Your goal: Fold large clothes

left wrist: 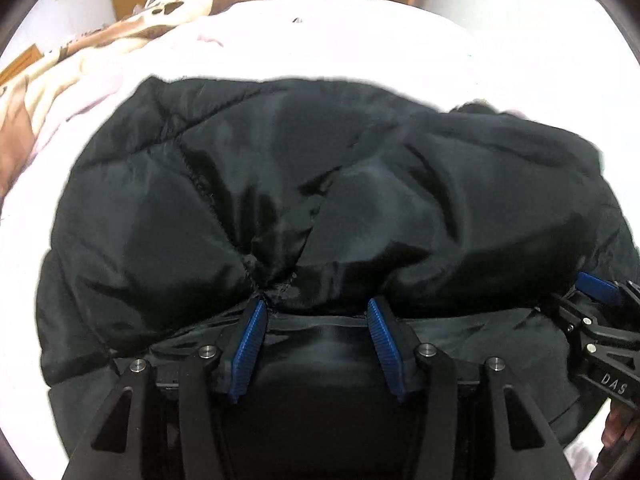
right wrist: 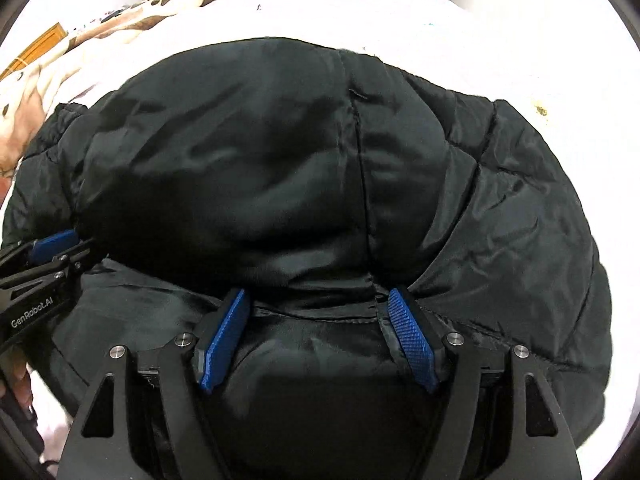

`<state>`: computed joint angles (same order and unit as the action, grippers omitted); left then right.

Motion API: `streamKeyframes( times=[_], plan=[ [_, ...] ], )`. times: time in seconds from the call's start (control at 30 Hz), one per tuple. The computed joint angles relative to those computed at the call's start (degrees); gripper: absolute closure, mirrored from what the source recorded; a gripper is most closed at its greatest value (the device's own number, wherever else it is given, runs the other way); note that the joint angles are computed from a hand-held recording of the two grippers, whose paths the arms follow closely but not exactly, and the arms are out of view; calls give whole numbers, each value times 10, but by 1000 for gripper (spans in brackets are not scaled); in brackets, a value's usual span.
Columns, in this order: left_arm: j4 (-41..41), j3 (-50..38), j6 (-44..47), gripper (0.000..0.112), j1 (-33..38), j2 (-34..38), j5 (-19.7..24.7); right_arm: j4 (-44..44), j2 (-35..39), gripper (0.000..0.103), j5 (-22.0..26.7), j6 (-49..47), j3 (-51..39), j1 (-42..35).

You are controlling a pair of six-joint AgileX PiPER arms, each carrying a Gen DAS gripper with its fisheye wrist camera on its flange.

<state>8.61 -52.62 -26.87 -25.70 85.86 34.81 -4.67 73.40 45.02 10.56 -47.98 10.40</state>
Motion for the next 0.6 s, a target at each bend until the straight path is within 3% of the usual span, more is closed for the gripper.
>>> streamKeyframes(
  times=[0.07, 0.13, 0.27, 0.33, 0.43, 0.53, 0.6],
  plan=[
    [-76, 8, 75, 59, 37, -35, 8, 47, -40, 35, 35, -64, -18, -38],
    [-115, 15, 114, 59, 74, -69, 30, 13, -80, 36, 57, -61, -22, -50],
    [24, 55, 43, 59, 76, -121, 35, 20, -132, 36, 77, -129, -8, -138],
    [30, 72, 64, 58, 94, -110, 22, -3, -128, 36, 54, -133, 18, -158],
    [-33, 100, 138, 58, 132, -77, -24, 49, -104, 35, 11, -192, 57, -198],
    [4, 102, 87, 58, 120, -42, -52, -3, -72, 35, -39, -124, 85, -161],
    [-7, 95, 103, 58, 130, -21, -65, -14, -52, 34, -52, -103, 87, -156]
  ],
)
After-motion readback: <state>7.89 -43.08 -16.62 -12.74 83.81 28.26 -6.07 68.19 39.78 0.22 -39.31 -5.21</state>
